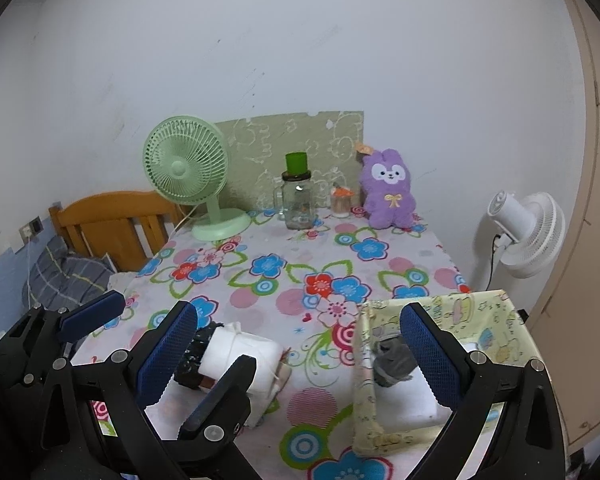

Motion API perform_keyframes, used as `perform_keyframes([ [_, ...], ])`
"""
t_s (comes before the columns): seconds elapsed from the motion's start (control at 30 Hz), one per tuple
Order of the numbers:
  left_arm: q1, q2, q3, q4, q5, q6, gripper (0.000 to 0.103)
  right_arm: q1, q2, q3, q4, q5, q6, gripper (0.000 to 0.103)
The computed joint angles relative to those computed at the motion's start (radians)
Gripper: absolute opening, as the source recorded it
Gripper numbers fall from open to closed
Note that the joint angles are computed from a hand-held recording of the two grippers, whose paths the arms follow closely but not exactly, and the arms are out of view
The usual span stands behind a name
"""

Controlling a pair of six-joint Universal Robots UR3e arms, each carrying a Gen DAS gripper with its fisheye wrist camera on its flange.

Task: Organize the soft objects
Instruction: 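Withdraw both tools from the box back toward the pile, then grasp the white folded cloth with the right tool while the left grasps the black bag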

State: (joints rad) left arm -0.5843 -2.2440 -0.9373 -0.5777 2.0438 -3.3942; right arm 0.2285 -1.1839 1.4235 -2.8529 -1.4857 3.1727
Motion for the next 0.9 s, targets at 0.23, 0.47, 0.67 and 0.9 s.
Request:
perform_keyframes([
  [0.23,0.029,0.026,-0.082,0.035,-0.02,0.005,0.102,0.029,0.061,-0.043,0.003,-0.01,0.019,0.102],
  [0.47,0.066,0.055,-0.173,0.067,-0.045,-0.003,0.101,0.062,0.138,-0.124,0.045,-0.023,0.015,0.102],
  [0.67,0.099,0.072,-0.236,0.082,-0.068,-0.007,0.099,0.083,0.2,-0.188,0.081,-0.026,0.006,0.102],
  [0.9,0.131,0.073,-0.282,0.082,-0.088,-0.029,0.099,0.101,0.279,-0.277,0.14,-0.025,0.007,0.102],
])
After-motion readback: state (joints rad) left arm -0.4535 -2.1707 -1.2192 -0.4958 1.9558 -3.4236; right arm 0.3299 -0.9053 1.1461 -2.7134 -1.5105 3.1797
